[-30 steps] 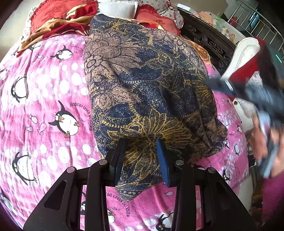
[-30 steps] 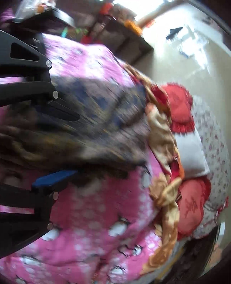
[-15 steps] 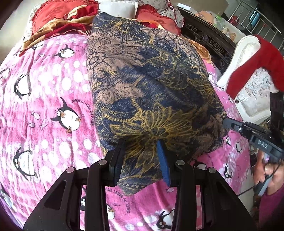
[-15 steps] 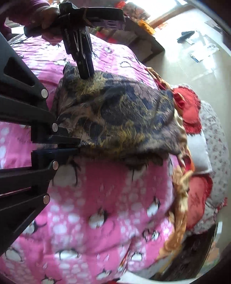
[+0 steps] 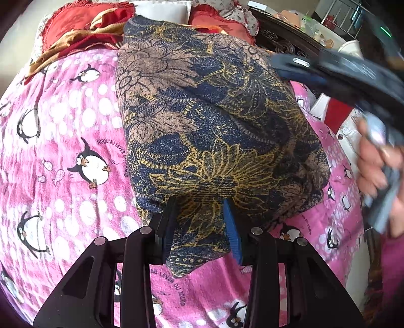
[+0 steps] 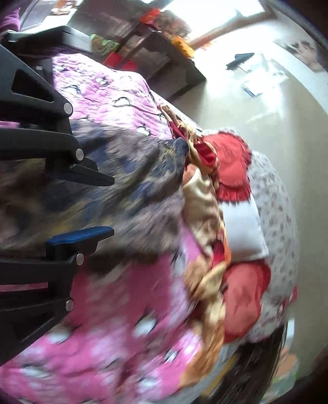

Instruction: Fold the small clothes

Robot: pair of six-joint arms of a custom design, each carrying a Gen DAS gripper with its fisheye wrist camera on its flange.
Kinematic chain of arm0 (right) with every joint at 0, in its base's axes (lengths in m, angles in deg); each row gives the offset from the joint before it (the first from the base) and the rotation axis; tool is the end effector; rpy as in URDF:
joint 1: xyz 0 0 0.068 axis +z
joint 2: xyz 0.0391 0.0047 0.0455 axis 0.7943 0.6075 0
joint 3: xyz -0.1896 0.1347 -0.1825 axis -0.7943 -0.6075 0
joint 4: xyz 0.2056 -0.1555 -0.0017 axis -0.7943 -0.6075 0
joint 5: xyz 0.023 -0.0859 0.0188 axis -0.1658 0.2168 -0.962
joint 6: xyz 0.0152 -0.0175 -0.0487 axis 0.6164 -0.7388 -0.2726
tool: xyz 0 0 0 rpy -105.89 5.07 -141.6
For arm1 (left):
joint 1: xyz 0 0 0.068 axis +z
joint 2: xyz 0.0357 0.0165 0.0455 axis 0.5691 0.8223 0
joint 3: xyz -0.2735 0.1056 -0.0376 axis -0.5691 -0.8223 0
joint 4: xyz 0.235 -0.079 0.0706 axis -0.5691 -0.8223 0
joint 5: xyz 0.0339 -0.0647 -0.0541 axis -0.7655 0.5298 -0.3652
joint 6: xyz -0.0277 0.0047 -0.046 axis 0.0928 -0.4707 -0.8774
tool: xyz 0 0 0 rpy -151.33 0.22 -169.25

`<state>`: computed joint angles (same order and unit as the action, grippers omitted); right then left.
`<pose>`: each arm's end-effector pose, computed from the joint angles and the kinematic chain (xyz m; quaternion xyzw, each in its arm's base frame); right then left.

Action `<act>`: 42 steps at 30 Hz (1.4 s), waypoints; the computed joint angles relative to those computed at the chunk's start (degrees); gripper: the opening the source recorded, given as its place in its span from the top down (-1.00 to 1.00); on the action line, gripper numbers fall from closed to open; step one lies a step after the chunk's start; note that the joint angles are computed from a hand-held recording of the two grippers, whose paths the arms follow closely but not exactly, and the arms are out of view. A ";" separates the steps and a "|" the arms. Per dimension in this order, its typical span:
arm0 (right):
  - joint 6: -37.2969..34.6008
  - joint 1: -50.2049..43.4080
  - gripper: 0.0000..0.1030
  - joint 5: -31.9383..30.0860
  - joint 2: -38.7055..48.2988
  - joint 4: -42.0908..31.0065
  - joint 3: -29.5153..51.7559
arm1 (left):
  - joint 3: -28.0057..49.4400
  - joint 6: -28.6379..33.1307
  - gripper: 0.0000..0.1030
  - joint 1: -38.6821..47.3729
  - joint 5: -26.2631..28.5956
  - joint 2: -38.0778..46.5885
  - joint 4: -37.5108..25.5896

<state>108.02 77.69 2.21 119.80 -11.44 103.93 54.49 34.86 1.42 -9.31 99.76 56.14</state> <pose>0.2630 0.1233 0.2525 -0.0203 0.9173 0.1619 0.3632 0.2534 -0.1739 0.1890 0.1825 0.9395 -0.1899 0.2190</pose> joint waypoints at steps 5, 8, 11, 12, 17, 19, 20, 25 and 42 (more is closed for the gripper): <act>-2.59 -2.46 0.40 2.03 15.19 0.31 11.10 | 0.98 -0.69 0.16 -1.41 -0.61 1.54 0.64; -1.86 -3.84 0.41 9.37 19.87 -0.10 13.77 | 1.39 -0.90 0.14 -1.92 -0.87 2.44 1.04; 1.62 -7.43 0.41 2.97 19.85 1.51 12.36 | 1.81 -1.59 0.14 -2.10 -0.84 3.05 0.94; 0.83 -7.11 0.40 3.48 19.03 0.71 12.31 | 1.82 -1.74 0.14 -2.09 -0.78 3.23 1.04; -0.43 -3.57 0.25 3.42 6.75 -3.52 5.86 | 2.01 -2.18 0.14 -2.35 -1.67 3.27 0.86; 0.15 -0.53 0.22 4.60 1.51 -5.27 2.34 | 1.95 -2.52 0.14 -2.67 -2.26 3.15 0.81; 0.57 1.40 0.22 6.02 -0.95 -6.42 0.48 | 1.98 -2.68 0.14 -2.90 -2.58 3.15 0.81; 3.96 6.84 0.21 13.25 -3.25 -8.61 -8.18 | 1.80 -3.41 0.14 -3.96 -4.00 3.33 1.16; 5.86 -12.51 -0.73 -15.47 1.04 14.48 -15.24 | 6.10 -5.27 -0.57 13.12 18.86 9.10 8.03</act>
<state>113.88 65.18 -13.26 120.83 3.04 88.70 60.59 29.59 14.55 9.54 108.86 64.17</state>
